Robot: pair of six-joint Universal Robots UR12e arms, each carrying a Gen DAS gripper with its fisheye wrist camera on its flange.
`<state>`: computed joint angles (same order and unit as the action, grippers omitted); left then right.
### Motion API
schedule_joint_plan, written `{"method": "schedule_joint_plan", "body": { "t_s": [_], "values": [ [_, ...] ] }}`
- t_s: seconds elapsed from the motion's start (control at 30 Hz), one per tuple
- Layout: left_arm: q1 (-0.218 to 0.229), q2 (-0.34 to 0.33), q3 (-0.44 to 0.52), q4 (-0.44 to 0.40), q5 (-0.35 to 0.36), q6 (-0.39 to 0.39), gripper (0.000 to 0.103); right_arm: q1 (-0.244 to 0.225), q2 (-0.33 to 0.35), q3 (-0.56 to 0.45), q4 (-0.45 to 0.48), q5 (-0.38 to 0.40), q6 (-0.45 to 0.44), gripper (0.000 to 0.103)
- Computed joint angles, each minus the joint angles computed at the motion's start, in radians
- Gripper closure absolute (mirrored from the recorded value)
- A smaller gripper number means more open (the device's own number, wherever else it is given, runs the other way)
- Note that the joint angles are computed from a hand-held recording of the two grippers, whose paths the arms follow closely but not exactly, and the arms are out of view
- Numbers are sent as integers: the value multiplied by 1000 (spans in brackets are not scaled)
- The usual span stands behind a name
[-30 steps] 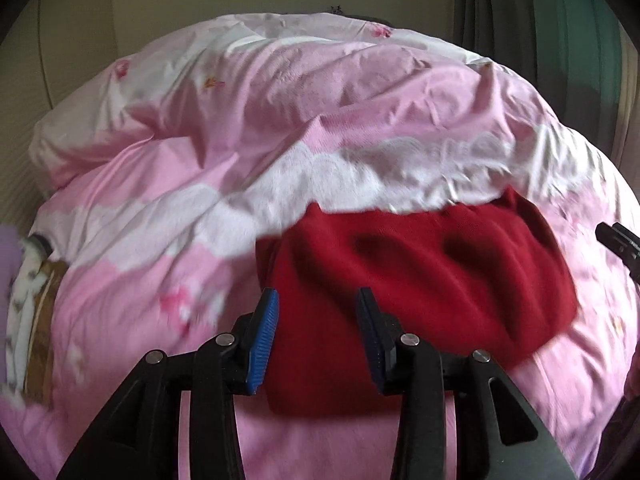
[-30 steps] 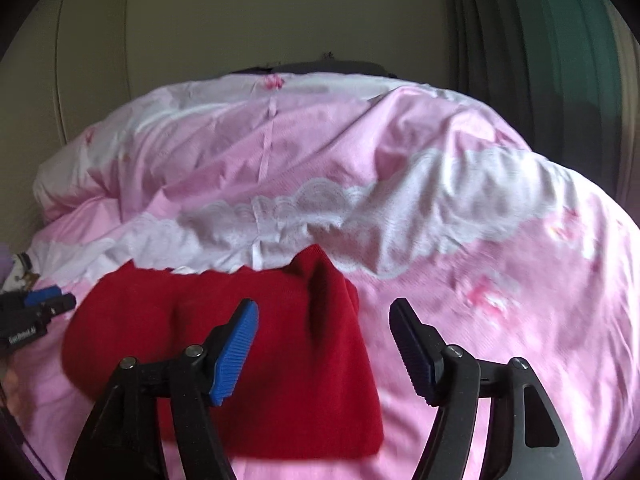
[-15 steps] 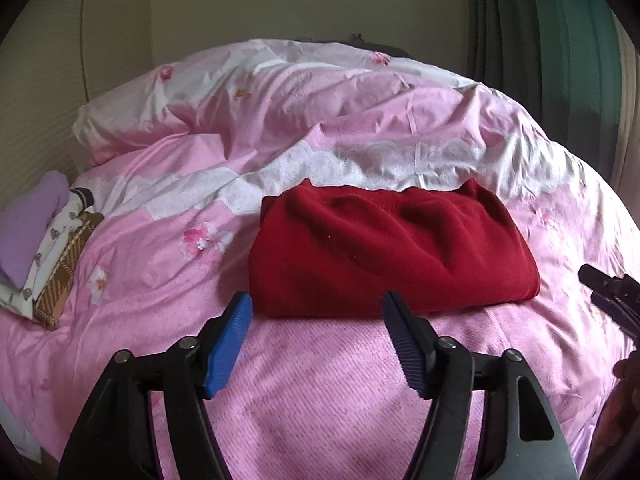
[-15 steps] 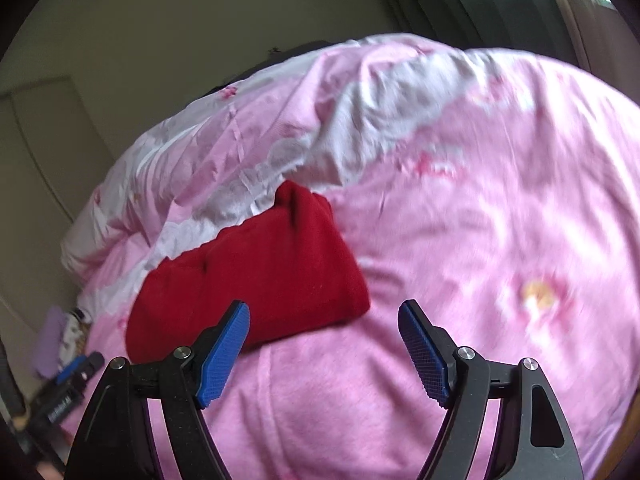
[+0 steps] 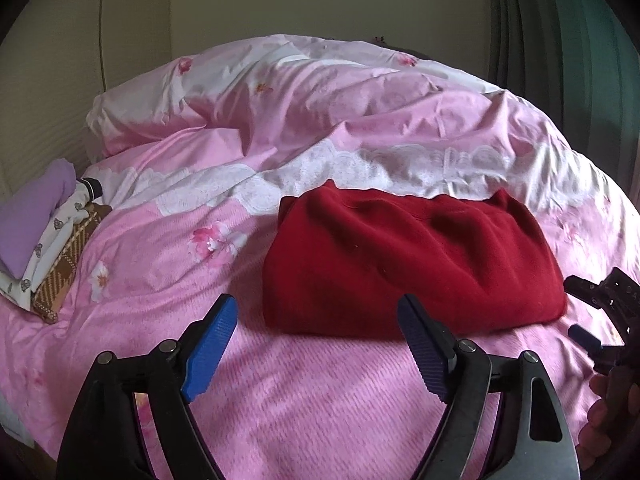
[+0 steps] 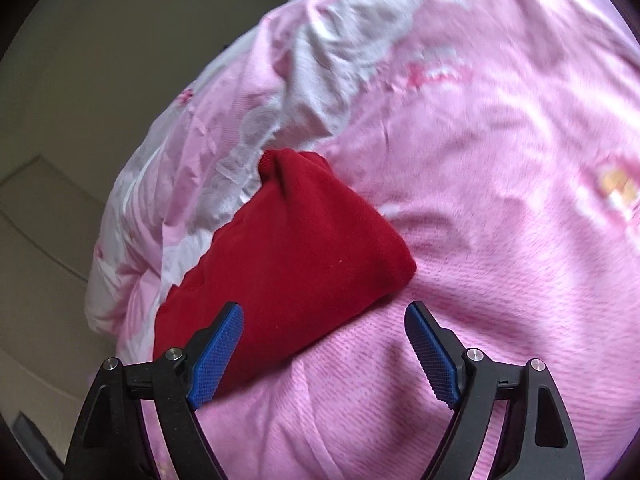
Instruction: Fold small clothes
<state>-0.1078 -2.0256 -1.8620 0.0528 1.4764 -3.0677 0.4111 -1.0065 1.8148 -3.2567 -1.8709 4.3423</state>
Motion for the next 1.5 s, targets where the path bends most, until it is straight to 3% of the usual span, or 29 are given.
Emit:
{"method": "schedule_joint_plan", "body": {
  "t_s": [0.23, 0.5, 0.77, 0.9, 1.03, 1.2, 1.5],
  "values": [
    [-2, -41, 47, -9, -18, -23, 21, -25, 34, -14, -31, 58, 104, 19],
    [-3, -71, 83, -13, -23, -25, 21, -54, 79, -48, -66, 102, 146, 14],
    [-4, -84, 98, -25, -36, -25, 21, -59, 108, -78, -98, 75, 160, 13],
    [-13, -88, 98, -17, -64, -3, 21, -49, 107, -68, -150, 38, 121, 29],
    [-21, -84, 96, -27, -58, 5, 21, -59, 105, -44, -191, 71, 131, 57],
    [-3, -68, 83, -34, -38, -6, 21, -24, 76, -76, -155, -42, -59, 68],
    [74, -43, 58, -25, 7, -14, 21, 76, 113, -275, -25, -294, -498, 70]
  ]
}}
